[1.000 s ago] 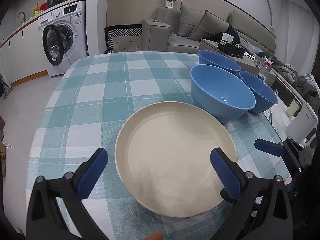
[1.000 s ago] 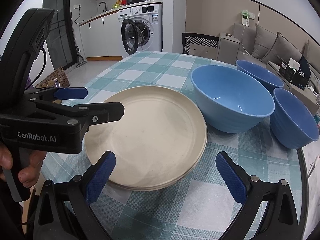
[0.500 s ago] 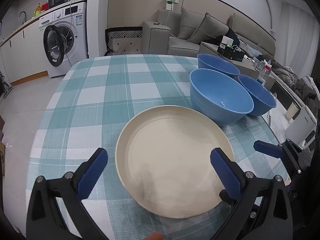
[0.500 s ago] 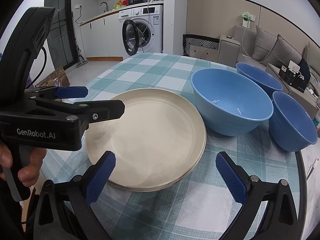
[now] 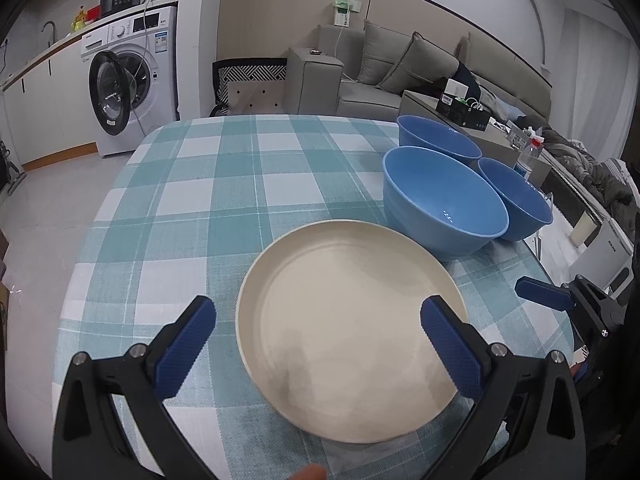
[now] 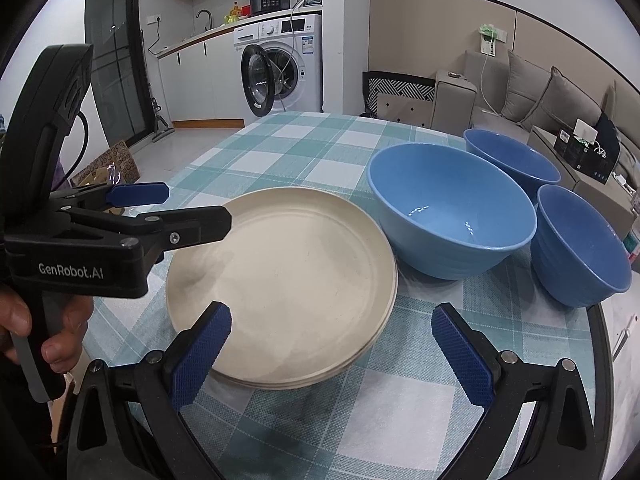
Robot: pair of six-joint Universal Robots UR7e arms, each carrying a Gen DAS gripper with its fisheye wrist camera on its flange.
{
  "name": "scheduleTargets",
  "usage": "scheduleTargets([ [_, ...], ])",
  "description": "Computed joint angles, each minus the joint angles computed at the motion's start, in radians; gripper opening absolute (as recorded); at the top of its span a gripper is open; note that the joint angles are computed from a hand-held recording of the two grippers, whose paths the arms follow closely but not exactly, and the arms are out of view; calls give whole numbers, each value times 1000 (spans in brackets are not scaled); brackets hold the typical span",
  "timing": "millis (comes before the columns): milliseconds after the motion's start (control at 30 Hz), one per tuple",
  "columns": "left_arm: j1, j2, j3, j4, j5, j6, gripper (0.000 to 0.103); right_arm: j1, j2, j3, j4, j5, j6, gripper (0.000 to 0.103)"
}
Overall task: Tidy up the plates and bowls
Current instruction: 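Pull both grippers back from the plate stack, then move both grippers past the plates toward the blue bowls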
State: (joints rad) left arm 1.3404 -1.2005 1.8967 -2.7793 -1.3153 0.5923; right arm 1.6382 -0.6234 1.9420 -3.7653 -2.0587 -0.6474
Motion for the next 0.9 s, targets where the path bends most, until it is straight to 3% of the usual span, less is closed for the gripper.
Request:
scheduleTargets([
  [400,-4,13,-39,2,36,-17,103,-8,-28,3,28,32,5,102],
  [667,-22,33,-75,15,48,-34,103,-45,-113,34,97,138,16,102],
  [900,-42,55,-110,32,36,-14,103,-88,-234,64,154,234,86,102],
])
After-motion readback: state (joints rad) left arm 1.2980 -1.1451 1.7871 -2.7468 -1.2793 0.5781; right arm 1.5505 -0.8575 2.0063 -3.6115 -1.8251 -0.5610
